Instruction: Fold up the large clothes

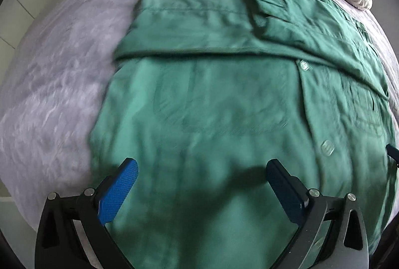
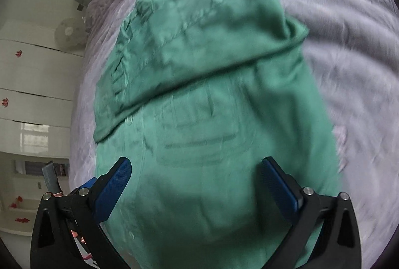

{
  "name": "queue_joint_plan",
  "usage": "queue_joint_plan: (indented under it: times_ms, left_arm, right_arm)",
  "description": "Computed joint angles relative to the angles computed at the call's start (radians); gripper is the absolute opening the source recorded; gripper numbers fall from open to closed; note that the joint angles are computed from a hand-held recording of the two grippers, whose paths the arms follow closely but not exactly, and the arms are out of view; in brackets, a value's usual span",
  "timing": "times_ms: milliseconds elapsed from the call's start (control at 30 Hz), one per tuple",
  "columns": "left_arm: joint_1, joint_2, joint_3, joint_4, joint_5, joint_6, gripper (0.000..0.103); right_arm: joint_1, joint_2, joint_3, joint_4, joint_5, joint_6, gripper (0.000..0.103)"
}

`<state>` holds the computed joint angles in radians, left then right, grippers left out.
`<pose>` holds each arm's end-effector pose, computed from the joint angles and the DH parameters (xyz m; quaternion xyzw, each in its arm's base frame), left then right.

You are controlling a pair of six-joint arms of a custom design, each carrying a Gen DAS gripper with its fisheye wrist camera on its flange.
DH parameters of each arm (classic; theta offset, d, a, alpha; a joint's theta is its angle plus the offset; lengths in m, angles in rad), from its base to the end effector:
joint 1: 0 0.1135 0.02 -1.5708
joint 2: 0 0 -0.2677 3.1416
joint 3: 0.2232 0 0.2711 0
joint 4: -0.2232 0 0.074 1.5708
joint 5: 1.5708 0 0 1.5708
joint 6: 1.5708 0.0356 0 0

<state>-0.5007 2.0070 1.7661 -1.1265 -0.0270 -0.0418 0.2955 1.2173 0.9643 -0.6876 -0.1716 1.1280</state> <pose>0.3744 -0.2038 0.2440 0.2249 0.9690 -0.0143 0.1014 0.2494 0.0823 0.2684 0.3587 0.8771 0.2634 0.1806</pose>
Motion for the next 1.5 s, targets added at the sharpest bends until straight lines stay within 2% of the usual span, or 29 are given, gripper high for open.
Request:
queue_joint_plan:
  times_ms: [267, 600, 767, 833, 933, 1000, 1033, 1100, 1200, 1300, 1400, 1467, 1500]
  left_arm:
    - [0.174, -0.152, -0.183, 0.003, 0.010, 0.134, 0.103]
    - [0.349, -0.222, -0.296, -0.083, 0.098, 0.294, 0.103]
    - [0.423, -0.258, -0.356, -0.125, 0.162, 0.387, 0.103]
    - [0.444, -0.267, -0.382, -0.131, 0.163, 0.415, 0.103]
    - [0.461, -0.308, -0.445, -0.135, 0.176, 0.452, 0.103]
    - [0.476, -0.317, -0.464, -0.146, 0.199, 0.469, 0.103]
    - [0.482, -0.314, -0.469, -0.153, 0.207, 0.474, 0.103]
    - [0.508, -0.304, -0.473, -0.155, 0.215, 0.500, 0.103]
    - [0.508, -0.324, -0.507, -0.138, 0.218, 0.496, 0.103]
    - [0.502, -0.350, -0.575, -0.099, 0.225, 0.474, 0.103]
    - [0.495, -0.336, -0.576, -0.085, 0.227, 0.467, 0.103]
    - [0.467, -0.328, -0.578, -0.070, 0.237, 0.436, 0.103]
    - [0.475, -0.326, -0.577, -0.072, 0.245, 0.441, 0.103]
  right_arm:
    - [0.165, -0.006, 0.062, -0.119, 0.110, 0.121, 0.103]
    - [0.365, -0.139, 0.047, -0.267, 0.252, 0.386, 0.103]
    - [0.559, -0.279, -0.012, -0.404, 0.380, 0.644, 0.103]
    - [0.669, -0.344, -0.041, -0.452, 0.461, 0.789, 0.103]
    - [0.840, -0.361, -0.033, -0.620, 0.543, 1.056, 0.103]
    - [0.949, -0.405, -0.073, -0.647, 0.592, 1.205, 0.103]
    - [1.013, -0.448, -0.120, -0.622, 0.623, 1.282, 0.103]
    - [1.090, -0.526, -0.214, -0.519, 0.669, 1.353, 0.103]
    - [1.132, -0.575, -0.308, -0.350, 0.724, 1.356, 0.103]
    - [1.102, -0.586, -0.361, -0.182, 0.773, 1.286, 0.103]
    - [1.025, -0.615, -0.404, 0.027, 0.828, 1.113, 0.103]
    - [0.956, -0.622, -0.419, 0.112, 0.788, 1.013, 0.103]
    - [0.910, -0.607, -0.411, 0.120, 0.731, 0.979, 0.103]
